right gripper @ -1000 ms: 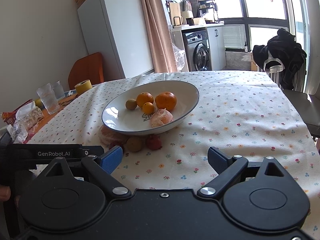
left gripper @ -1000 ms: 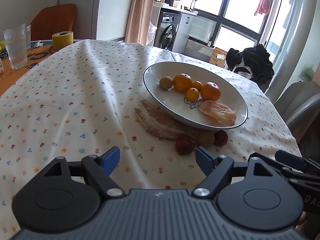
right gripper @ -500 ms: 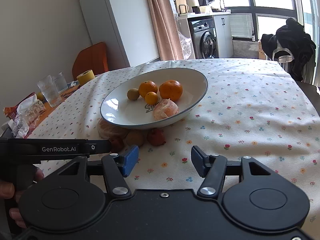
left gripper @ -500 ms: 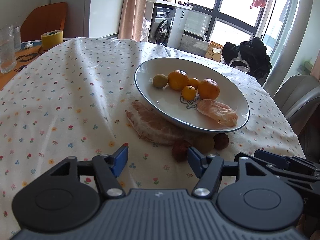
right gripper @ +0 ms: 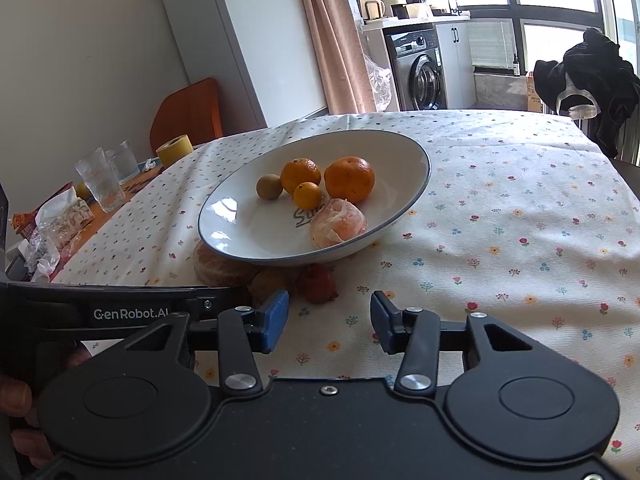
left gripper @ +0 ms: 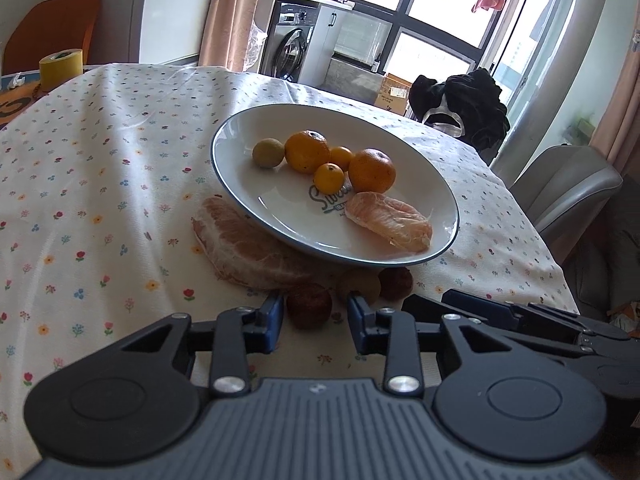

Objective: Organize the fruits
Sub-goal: 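Grasp a red plum with the right tool while the left tool grasps another red plum, then carry both plums to the bowl and open the left tool to drop its plum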

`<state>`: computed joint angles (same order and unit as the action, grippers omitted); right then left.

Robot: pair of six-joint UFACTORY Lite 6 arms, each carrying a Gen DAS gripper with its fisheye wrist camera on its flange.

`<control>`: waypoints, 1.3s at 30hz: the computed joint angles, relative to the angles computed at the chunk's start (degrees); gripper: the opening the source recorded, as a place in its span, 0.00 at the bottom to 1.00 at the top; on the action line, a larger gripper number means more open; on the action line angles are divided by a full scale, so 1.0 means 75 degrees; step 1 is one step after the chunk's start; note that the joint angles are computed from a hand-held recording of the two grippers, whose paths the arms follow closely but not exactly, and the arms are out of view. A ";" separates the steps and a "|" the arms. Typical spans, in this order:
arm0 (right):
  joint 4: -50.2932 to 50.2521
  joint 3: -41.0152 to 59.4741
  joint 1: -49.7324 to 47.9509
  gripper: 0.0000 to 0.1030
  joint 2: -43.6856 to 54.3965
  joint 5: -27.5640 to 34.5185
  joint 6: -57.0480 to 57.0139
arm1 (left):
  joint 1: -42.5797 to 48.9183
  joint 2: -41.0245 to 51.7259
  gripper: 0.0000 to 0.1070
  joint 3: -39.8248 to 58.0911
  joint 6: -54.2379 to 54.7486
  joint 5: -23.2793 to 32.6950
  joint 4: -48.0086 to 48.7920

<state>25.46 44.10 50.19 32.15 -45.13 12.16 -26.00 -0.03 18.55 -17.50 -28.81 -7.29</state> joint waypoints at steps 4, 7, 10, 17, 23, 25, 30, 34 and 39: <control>-0.0243 0.0130 -0.0095 0.40 0.0117 0.0050 0.0114 | 0.0282 -0.0139 0.20 -0.0033 -0.0639 0.0177 0.0721; -0.0353 0.0315 -0.0133 0.38 0.0246 0.0134 0.0116 | 0.0391 -0.0476 0.20 -0.0246 -0.0590 0.0239 0.0710; -0.0394 0.0489 -0.0152 0.38 0.0369 0.0193 0.0089 | 0.0497 -0.0850 0.20 -0.0456 -0.0484 0.0306 0.0673; -0.0083 0.0876 -0.0184 0.34 0.0554 0.0375 -0.0262 | 0.0765 -0.1694 0.20 -0.0833 -0.0459 0.0549 0.0783; 0.0133 0.1114 -0.0100 0.21 0.0666 0.0556 -0.0592 | 0.0997 -0.2222 0.20 -0.1114 -0.0616 0.0705 0.1033; 0.0206 0.1023 -0.0024 0.21 0.0581 0.0541 -0.0611 | 0.1117 -0.2428 0.20 -0.1210 -0.0749 0.0765 0.1246; 0.0514 0.0694 0.0239 0.21 0.0289 0.0430 -0.0710 | 0.1194 -0.2933 0.20 -0.1399 -0.0704 0.0964 0.1208; 0.0774 0.0408 0.0437 0.21 -0.0044 0.0292 -0.0850 | 0.1145 -0.3357 0.20 -0.1480 -0.0398 0.1226 0.0843; 0.1034 0.0152 0.0636 0.21 -0.0413 0.0194 -0.1070 | 0.1054 -0.3729 0.20 -0.1526 -0.0187 0.1406 0.0611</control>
<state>33.21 45.24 54.96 29.05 -43.68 4.13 -18.09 -27.99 7.11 -18.90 -18.26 -2.71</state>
